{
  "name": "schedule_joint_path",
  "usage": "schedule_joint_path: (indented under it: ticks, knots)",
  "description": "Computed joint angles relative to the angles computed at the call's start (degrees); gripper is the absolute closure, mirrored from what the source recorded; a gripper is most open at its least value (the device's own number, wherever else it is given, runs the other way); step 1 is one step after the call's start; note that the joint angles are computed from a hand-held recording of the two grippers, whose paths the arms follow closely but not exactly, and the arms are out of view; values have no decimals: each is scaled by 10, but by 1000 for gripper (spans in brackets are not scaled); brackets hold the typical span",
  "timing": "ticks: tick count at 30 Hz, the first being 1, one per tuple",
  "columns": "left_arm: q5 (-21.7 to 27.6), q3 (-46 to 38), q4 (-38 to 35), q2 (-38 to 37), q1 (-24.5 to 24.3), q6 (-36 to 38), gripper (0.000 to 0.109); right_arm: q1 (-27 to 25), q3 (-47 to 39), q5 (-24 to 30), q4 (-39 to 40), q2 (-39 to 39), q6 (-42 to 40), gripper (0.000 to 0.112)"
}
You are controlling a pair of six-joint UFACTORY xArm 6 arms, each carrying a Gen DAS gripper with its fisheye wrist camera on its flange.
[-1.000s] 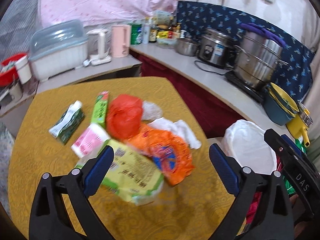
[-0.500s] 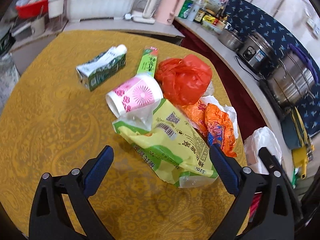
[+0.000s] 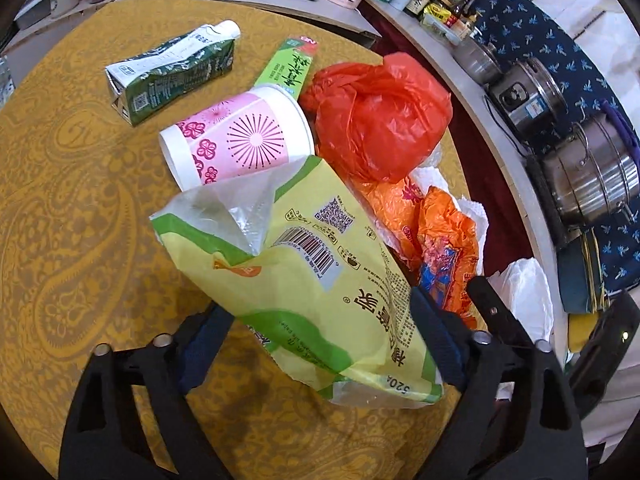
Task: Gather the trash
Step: 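Grasp the yellow-green snack bag with the left tool while the right grasps the orange wrapper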
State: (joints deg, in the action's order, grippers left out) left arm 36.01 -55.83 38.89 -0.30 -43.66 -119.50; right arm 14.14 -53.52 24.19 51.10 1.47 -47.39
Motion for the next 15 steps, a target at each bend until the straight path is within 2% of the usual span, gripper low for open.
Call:
schedule_joint_path:
  ticks: [1,3,4,5,6,7,9,12,15]
  knots:
    - [-9,3,-9,1,3,12,44,-1,-5,5,3,7,-3,43]
    - [-35,16,-17,-1,9,21,52,-5,-17,21,8,24,-5,43]
    - [-39,18,-21,-1,9,22,60,-6,-21,28,6,28,-3,43]
    - [-41,21,-22,-2,10,24,65,-8,-23,39,8,32,-5,47]
    - [-44,25,-26,-5,9,34,72,-8,-24,46,12,33,-9,56]
    - [-44,27,-27,-8,9,38,75,-8,-24,54,15,33,-15,61]
    - [-36,30,-25,-15,4,40,83,-5,-19,65,11,29,-22,81]
    - [-24,28,-24,-22,-3,49,91,-1,0,71,17,7,-40,92]
    - [-4,23,-16,-28,-16,52,96,1,23,69,35,-23,-65,94]
